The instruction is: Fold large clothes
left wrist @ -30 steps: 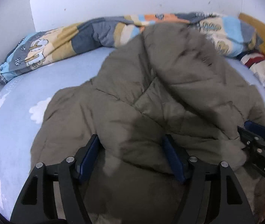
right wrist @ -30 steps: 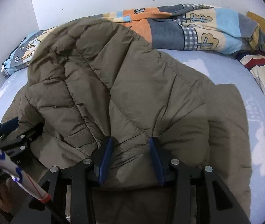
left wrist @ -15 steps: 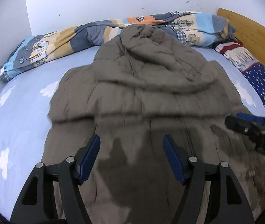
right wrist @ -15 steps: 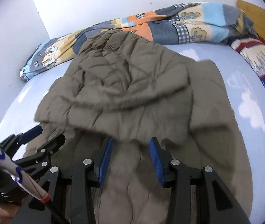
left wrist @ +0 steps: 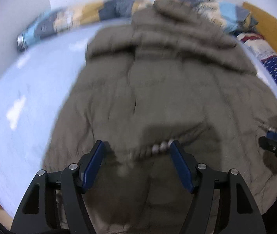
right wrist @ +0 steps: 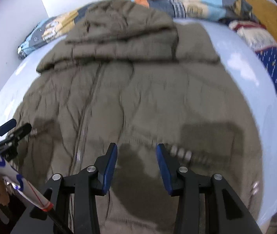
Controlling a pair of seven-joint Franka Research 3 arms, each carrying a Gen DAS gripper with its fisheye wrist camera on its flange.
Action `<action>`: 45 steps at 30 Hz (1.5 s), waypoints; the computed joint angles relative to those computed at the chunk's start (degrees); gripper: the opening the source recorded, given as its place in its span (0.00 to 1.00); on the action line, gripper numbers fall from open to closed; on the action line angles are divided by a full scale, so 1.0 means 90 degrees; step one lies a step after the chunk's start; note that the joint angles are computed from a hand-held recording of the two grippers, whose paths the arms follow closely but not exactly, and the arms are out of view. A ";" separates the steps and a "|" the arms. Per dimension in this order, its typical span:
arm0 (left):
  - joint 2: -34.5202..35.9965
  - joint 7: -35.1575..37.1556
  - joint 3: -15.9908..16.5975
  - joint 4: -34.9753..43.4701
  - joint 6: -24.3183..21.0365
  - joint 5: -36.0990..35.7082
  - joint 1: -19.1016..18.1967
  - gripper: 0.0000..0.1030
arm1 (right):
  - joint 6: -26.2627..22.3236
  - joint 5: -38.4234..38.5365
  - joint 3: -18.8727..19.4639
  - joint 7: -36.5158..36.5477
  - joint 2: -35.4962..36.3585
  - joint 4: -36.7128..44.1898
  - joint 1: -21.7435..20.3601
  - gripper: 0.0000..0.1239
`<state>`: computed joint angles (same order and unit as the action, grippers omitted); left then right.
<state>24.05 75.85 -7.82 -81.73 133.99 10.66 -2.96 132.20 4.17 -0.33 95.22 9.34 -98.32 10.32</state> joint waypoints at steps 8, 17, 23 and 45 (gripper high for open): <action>-0.0626 -0.0269 0.0028 -0.0982 0.0639 0.0328 -0.0065 0.68 | 0.0553 -0.0302 0.0014 -0.0047 -0.0431 -0.0689 0.0045 0.38; -0.1687 -0.0877 0.0176 -0.2320 0.1617 0.1227 -0.0117 0.68 | 0.0636 0.0046 0.0077 -0.0055 -0.0663 -0.0830 -0.0043 0.38; -0.1516 -0.0761 0.0128 -0.2241 0.1128 0.1011 0.0021 0.68 | 0.0430 -0.0064 0.0165 -0.0262 -0.0551 -0.0764 0.0087 0.40; -0.1780 -0.1356 0.0287 -0.2729 0.1642 0.1155 0.0357 0.68 | 0.0813 -0.0218 -0.0073 0.0576 -0.1525 -0.1814 -0.0508 0.44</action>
<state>8.02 63.65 -5.24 -106.29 148.76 21.05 0.25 139.51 2.22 -0.99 100.40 -4.38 -114.65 5.75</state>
